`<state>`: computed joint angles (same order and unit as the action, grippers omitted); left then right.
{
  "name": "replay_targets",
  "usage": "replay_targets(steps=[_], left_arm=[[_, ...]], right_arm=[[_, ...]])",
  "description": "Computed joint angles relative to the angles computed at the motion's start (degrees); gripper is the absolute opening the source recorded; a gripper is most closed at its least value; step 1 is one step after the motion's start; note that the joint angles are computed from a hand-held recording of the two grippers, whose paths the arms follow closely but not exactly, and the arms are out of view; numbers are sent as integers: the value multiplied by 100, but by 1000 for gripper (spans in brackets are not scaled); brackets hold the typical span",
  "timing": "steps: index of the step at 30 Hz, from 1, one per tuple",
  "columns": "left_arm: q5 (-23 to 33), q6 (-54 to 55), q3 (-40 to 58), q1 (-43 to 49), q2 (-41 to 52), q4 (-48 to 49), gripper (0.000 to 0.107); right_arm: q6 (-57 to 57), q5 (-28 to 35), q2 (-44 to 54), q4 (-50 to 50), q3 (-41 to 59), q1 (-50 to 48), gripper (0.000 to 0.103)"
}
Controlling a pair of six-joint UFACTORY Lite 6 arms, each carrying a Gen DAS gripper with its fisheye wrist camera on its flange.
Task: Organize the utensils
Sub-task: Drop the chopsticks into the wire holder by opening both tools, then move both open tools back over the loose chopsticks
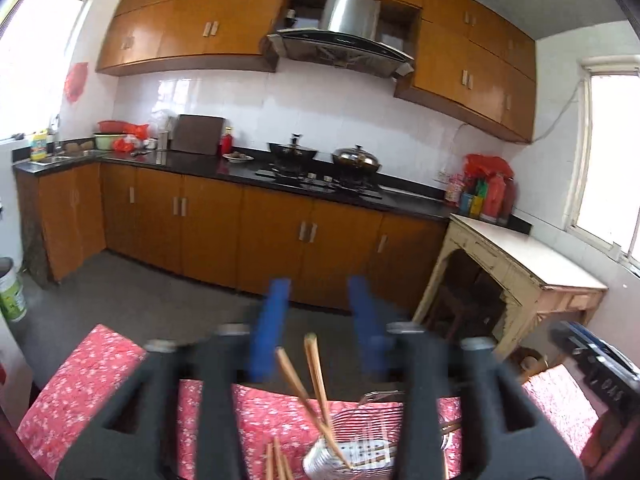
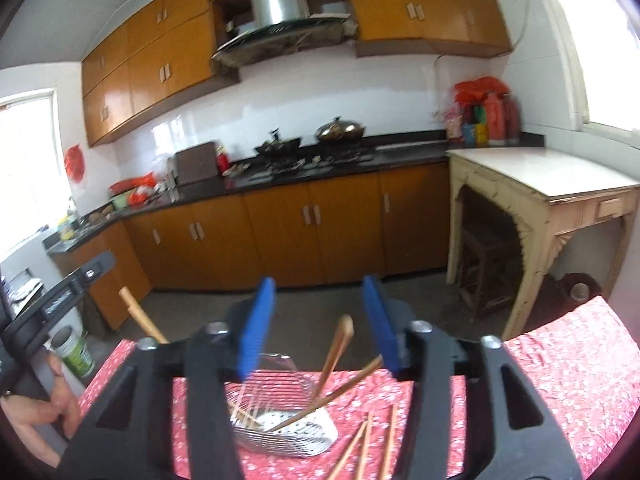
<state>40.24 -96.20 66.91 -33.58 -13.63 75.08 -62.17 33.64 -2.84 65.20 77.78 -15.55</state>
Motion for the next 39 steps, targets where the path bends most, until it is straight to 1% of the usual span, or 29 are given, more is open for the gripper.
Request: replay_targets(steps=[5, 7, 8, 10, 12, 15, 16, 19, 20, 22, 24, 25, 26, 28, 30, 32, 35, 37, 38, 39], left_arm=[[170, 342, -711, 132, -895, -269, 61], [279, 528, -1086, 220, -1334, -414, 67], [248, 599, -1231, 293, -1500, -468, 70], [73, 897, -1740, 518, -2077, -729, 73], [28, 1188, -2255, 714, -2606, -953, 80], [-208, 1734, -2821, 1104, -3094, -1416, 83], [-214, 1863, -3109, 1180, -3307, -1504, 83], [84, 1689, -3833, 1042, -3704, -1401, 84], [86, 1782, -3995, 1070, -3750, -1564, 84], [-144, 2241, -4338, 1209, -3833, -2141, 84], [-129, 2322, -4623, 996, -3865, -2410, 84], [-99, 2270, -4732, 837, -3893, -2472, 84], [-76, 2243, -4842, 661, -3953, -2568, 84], [-47, 2040, -5070, 178, -4115, -2669, 84], [153, 1466, -5188, -548, -4076, -2473, 84], [373, 877, -5288, -1186, -3942, -2211, 84], [567, 45, -5304, -1899, -3468, -1857, 80], [351, -261, -5326, -1999, -3142, -1749, 77], [368, -398, -5366, -2110, -3070, -1719, 74], [265, -545, -5342, -2147, -2828, -1645, 72]], right_arm=[[-387, 349, -90, 333, -261, -970, 55], [-494, 426, -68, 373, -347, -1332, 58], [-565, 462, -48, 407, -412, -1516, 59], [-696, 544, 31, 426, -527, -1910, 61], [-904, 480, 95, 403, -725, -2214, 61], [-1318, 273, 227, 410, -1010, -2462, 61], [-1529, 165, 257, 441, -1195, -2538, 62], [-2105, -8, 307, 544, -1700, -2688, 61], [-2291, -12, 317, 548, -1906, -2728, 61], [-2621, 1, 276, 553, -2312, -2763, 61], [-3010, 42, 185, 603, -2778, -2765, 60], [-3242, 152, 104, 590, -3098, -2765, 54], [-3375, 236, 24, 557, -3331, -2757, 50], [-3566, 374, -92, 426, -3723, -2694, 38], [-3611, 467, -178, 283, -4019, -2571, 30], [-3676, 401, -336, 267, -4340, -2372, 28], [-3924, -13, -389, 589, -4643, -1885, 27], [-4013, -256, -280, 773, -4684, -1630, 27], [-4049, -368, -257, 865, -4713, -1508, 27], [-4091, -483, -335, 962, -4830, -1389, 27]])
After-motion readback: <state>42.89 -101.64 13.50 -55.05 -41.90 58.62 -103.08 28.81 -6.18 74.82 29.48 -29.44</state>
